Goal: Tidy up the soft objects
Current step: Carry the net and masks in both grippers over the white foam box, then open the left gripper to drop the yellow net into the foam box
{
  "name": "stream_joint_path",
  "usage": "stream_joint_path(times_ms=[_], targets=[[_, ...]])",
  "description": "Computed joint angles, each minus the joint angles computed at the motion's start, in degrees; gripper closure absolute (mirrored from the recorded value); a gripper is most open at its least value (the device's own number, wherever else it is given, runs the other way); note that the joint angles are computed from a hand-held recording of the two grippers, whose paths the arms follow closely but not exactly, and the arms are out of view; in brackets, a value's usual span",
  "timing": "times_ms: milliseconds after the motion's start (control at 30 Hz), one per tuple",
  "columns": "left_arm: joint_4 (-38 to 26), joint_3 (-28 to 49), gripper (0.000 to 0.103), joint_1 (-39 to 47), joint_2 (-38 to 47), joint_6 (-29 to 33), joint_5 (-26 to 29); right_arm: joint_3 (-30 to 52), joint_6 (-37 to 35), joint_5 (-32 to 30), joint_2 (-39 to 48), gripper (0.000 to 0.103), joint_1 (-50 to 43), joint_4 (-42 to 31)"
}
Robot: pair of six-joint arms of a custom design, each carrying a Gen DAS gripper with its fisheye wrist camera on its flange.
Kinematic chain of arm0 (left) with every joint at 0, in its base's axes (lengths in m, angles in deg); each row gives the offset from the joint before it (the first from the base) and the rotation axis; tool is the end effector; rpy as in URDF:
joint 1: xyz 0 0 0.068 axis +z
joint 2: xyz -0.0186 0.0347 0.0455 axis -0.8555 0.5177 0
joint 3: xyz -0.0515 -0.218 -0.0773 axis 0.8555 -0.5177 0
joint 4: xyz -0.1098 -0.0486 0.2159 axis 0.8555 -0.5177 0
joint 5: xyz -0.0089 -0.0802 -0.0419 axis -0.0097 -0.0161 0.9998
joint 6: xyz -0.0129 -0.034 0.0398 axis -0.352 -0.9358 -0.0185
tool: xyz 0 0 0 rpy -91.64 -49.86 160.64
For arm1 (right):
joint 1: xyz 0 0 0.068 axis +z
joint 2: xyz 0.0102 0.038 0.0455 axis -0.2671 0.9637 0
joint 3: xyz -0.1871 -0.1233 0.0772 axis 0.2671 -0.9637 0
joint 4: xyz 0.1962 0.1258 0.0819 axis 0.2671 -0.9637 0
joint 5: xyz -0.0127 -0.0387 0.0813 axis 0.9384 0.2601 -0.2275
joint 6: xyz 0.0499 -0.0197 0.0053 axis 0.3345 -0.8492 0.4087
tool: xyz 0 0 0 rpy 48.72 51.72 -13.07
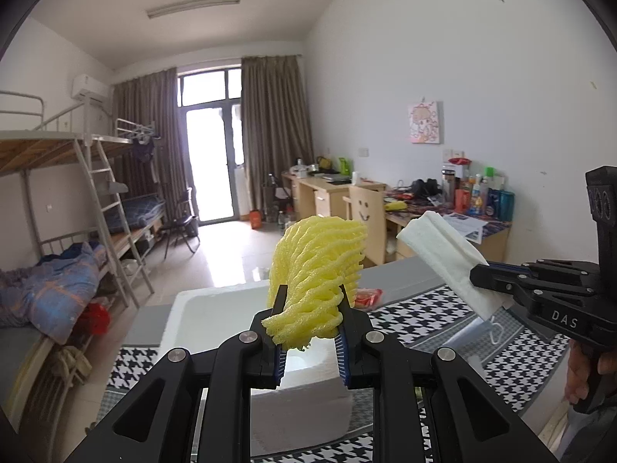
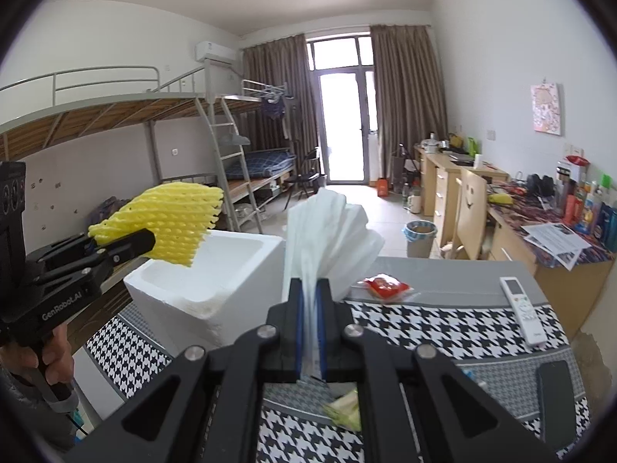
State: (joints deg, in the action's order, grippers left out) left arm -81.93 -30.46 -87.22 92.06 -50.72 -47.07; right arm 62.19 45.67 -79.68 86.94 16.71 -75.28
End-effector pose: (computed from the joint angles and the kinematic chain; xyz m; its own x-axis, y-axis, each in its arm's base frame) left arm 0.2561 -0.1145 0.2556 -0.3245 0.0044 -0.9459 -0.1616 0.9850 0.0600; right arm 0.3523 0.2323 0.2690 -0.3427 -0.2003 -0.9178 -0.7061 0.6994 0.1110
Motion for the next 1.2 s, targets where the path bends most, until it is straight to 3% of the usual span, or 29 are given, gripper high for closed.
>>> stream_joint_path(times_ms=[367, 833, 1200], targets=[[-0.8, -0.4, 0.081, 1.8, -0.3, -1.6, -3.2, 6.0, -1.2, -1.2, 3.9, 0.094, 3.3, -1.0], [-1.0, -0.5, 0.081, 6.8, 0.7, -2.3, -0.2, 12.8, -1.7, -0.2, 7.8, 0.094, 6.2, -4.4], [-1.8, 0.3, 0.081, 8.4, 2.3, -3.0, -2.1, 21.9, -0.3, 5.5, 13.4, 0.094, 8.9, -8.9]])
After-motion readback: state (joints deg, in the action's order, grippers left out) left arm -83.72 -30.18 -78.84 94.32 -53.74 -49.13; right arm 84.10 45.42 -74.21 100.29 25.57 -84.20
